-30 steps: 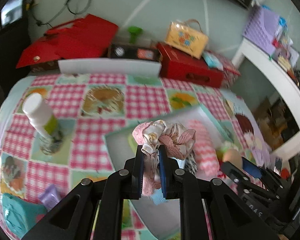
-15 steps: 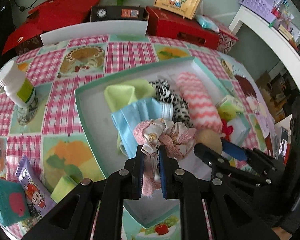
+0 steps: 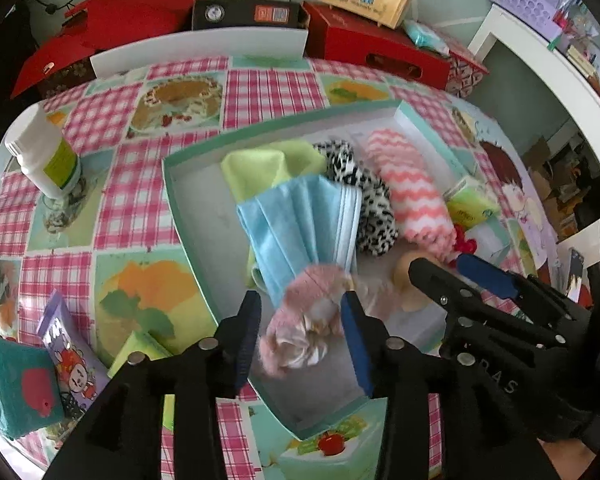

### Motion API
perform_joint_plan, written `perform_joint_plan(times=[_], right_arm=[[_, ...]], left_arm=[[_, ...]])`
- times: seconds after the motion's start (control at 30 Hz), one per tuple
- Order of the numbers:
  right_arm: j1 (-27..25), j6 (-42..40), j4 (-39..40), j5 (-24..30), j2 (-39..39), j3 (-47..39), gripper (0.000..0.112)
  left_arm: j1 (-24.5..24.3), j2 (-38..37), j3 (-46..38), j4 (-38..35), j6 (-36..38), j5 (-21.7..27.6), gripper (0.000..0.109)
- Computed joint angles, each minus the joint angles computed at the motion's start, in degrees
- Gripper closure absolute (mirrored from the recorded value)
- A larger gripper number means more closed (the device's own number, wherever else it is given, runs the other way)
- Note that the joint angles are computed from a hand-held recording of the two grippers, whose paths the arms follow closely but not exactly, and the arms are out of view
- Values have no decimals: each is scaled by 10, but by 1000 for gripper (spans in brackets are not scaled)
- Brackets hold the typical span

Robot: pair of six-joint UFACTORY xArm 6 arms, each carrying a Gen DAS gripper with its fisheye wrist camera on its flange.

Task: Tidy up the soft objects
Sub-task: 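Carry the scrunchie and puff into the tray while the left gripper opens to release, then withdraw both open grippers from the tray toward the packs on the table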

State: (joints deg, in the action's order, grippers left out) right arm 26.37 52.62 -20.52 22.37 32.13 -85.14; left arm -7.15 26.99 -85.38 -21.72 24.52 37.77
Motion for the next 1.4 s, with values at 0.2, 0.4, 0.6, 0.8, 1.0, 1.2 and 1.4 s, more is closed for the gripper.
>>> perform_joint_plan(times=[0.2,0.4,0.6,0.8,1.0,1.2,1.4], right_arm=[[-3,32,-36,-6,-9,5,53],[-1,30,-35,-7,-6,0,53],[3,30,-41,6,3,-16,46],[7,22,-35,19,14,-32,37],[10,25,-43,31,20,-44,36],[8,41,-56,28,18,-41,21],[4,74,-84,13,12,-32,9]], left_arm=[[9,-10,2,-19,4,-21,64],[20,-3,-10,-32,-4,-25,62],[35,11,-22,-4,-53,-46,47],[47,28,-37,38,-104,-54,43],[50,30,-38,49,-117,-57,43],[47,34,-37,72,-134,-69,17],[53,42,-35,114,-189,-95,14]])
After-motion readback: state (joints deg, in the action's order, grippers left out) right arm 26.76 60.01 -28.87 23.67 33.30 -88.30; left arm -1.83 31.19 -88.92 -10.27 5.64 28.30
